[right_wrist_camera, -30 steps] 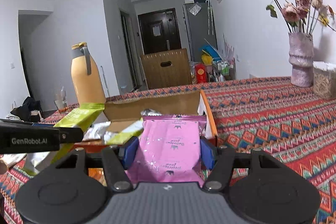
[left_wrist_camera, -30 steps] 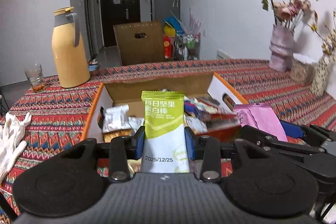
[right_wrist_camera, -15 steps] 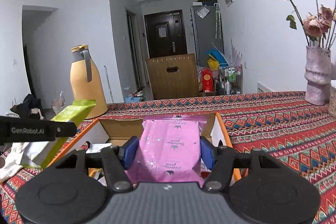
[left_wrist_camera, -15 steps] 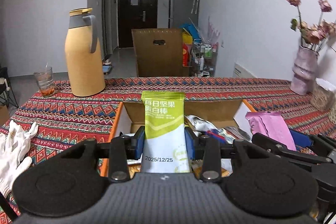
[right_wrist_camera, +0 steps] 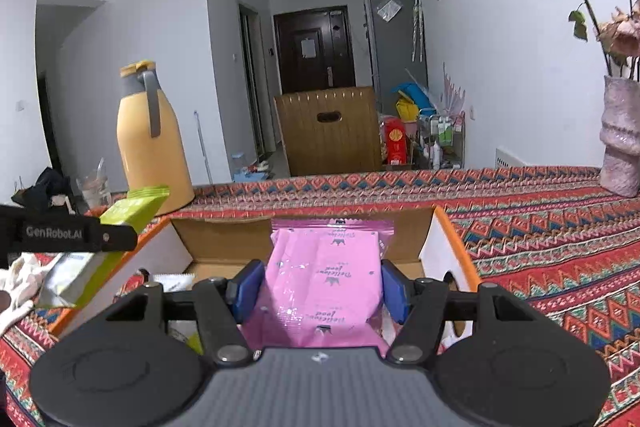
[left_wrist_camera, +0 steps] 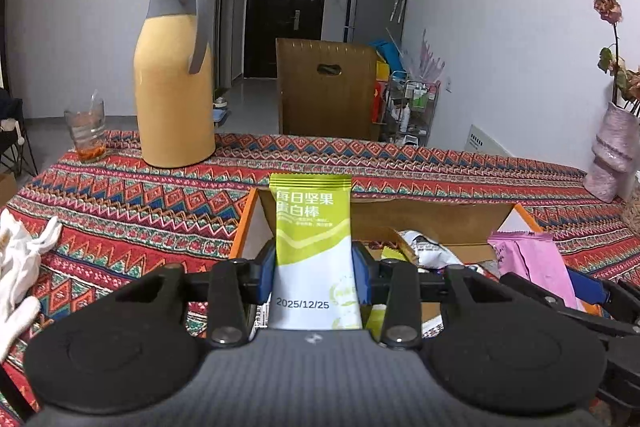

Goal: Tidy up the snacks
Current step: 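Open both grippers, dropping the packets into the box, then move both grippers back to the loose packets beside the box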

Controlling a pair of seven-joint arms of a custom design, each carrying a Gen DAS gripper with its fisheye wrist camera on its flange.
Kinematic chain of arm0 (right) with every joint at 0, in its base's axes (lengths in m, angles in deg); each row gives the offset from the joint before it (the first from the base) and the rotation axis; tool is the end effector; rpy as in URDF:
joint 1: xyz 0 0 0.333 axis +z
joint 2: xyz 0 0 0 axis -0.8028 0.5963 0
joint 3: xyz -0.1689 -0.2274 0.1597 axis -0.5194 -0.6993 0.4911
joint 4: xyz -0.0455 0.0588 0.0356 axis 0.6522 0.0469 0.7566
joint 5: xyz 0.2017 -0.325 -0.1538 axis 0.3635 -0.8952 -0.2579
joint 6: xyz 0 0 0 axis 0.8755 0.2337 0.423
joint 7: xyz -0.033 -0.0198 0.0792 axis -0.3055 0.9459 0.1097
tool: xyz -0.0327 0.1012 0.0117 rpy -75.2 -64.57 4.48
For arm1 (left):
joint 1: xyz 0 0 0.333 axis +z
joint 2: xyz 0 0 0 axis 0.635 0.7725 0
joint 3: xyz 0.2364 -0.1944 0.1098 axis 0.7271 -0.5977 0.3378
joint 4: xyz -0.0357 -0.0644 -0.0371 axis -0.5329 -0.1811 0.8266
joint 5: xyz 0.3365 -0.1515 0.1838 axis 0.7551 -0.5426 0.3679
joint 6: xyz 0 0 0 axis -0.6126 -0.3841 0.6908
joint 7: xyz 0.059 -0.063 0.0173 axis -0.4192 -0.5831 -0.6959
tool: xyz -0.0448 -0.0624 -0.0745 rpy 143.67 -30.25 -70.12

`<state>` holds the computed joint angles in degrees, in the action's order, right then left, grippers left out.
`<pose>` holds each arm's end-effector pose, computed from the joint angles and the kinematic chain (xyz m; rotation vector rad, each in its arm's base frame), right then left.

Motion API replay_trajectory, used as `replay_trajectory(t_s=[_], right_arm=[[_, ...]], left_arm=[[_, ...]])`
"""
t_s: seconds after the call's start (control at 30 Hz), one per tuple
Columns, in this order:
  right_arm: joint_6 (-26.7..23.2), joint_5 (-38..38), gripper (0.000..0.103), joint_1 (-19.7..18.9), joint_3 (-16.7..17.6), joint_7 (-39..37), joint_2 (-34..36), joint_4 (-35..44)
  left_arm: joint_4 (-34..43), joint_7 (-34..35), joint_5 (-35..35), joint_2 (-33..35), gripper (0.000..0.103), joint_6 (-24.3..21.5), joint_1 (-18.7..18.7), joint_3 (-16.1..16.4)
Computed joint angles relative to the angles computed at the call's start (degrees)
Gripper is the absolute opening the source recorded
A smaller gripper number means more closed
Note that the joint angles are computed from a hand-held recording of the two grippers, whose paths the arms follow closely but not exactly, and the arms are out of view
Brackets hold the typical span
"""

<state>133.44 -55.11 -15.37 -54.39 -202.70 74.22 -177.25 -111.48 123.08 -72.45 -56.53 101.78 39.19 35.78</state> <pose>0.5077 0.4284 0.4360 -1.1525 1.8469 -1.0931 0.6333 -0.2050 0.4771 -1.2474 2.0557 -1.2118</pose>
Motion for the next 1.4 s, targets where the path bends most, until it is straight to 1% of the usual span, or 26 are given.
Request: replay_trajectory(t_s=[0.07, 0.2, 0.33, 0.4, 0.43, 0.47, 0.5, 0.53, 0.57, 0.6, 0.67, 0.7, 0.73, 0.77, 0.9, 1.03, 1.3, 1.4], right_arm=[[0.1, 0.2, 0.061, 0.0, 0.0, -0.5, 0.5, 0.4], [0.5, 0.9, 0.061, 0.3, -0.1, -1.4, 1.1, 0.9], [0.8, 1.6, 0.061, 0.4, -0.4, -1.8, 1.3, 1.0], [0.8, 1.6, 0.061, 0.5, -0.5, -1.7, 1.4, 1.1], [0.9, 1.6, 0.061, 0.6, -0.6, -1.6, 1.3, 1.1], [0.9, 1.5, 0.063, 0.6, -0.6, -1.3, 1.2, 0.9], [0.7, 1.3, 0.062, 0.7, -0.6, -0.9, 1.1, 0.7], [0.3, 1.2, 0.063, 0.8, -0.6, -0.7, 1.1, 0.8], [-0.1, 1.0, 0.07, 0.9, -0.6, -0.2, 0.9, 0.5], [-0.3, 0.7, 0.084, 0.9, -0.5, 0.6, 0.6, 0.2], [-1.2, 0.2, 0.096, 1.0, -0.4, 1.8, 0.2, -0.3], [-1.8, -0.1, 0.101, 1.1, -0.3, 2.5, 0.1, -0.5], [-2.0, -0.4, 0.103, 1.1, -0.2, 3.3, -0.2, -0.9], [-2.2, -0.8, 0.103, 1.0, -0.1, 4.1, -0.4, -1.2], [-3.5, -0.5, 0.103, 0.9, 0.4, 4.9, -0.5, -1.4], [-4.3, -0.7, 0.103, 1.0, 0.6, 5.2, -0.5, -1.4], [-4.9, -1.5, 0.103, 1.2, 1.0, 5.3, -0.7, -1.5], [-5.3, -2.1, 0.103, 1.4, 1.1, 5.5, -0.9, -1.6]], left_arm=[[0.1, -2.5, 2.5, 0.4, 0.039, -1.2, -0.8, 1.3], [-0.2, -4.3, 4.4, 0.5, 0.039, -1.7, -0.8, 1.6], [-0.4, -3.2, 3.9, 0.6, 0.039, -1.4, 0.1, 0.4], [-0.6, -1.0, 2.2, 0.5, 0.041, -1.5, 1.1, -0.8], [-0.7, 0.4, 0.9, 0.4, 0.043, -1.4, 1.5, -1.4], [-0.7, 2.1, -0.6, 0.3, 0.049, -1.2, 1.9, -1.9], [-0.7, 4.5, -2.9, 0.1, 0.06, -1.0, 2.4, -2.7], [-0.6, 7.9, -6.4, -0.1, 0.067, -0.6, 3.2, -3.7], [-0.4, 11.5, -10.3, -0.3, 0.082, 0.0, 3.7, -4.6], [-0.2, 15.2, -14.4, -0.4, 0.092, 0.7, 4.2, -5.4], [0.8, 22.8, -22.7, -0.6, 0.102, 1.9, 4.9, -6.5], [1.1, 25.2, -25.4, -0.8, 0.103, 1.8, 4.9, -6.4], [1.3, 27.1, -27.9, -1.0, 0.103, 1.7, 4.7, -6.1], [1.3, 27.0, -28.3, -1.2, 0.103, 1.5, 4.2, -5.4], [1.0, 21.5, -24.4, -1.3, 0.103, 1.1, 1.1, -1.7], [0.8, 20.9, -25.0, -1.8, 0.103, 0.6, -1.4, 1.2], [0.4, 24.7, -29.4, -3.0, 0.103, -0.5, -5.9, 6.2], [0.0, 27.4, -32.2, -3.8, 0.103, -1.1, -7.3, 7.8]])
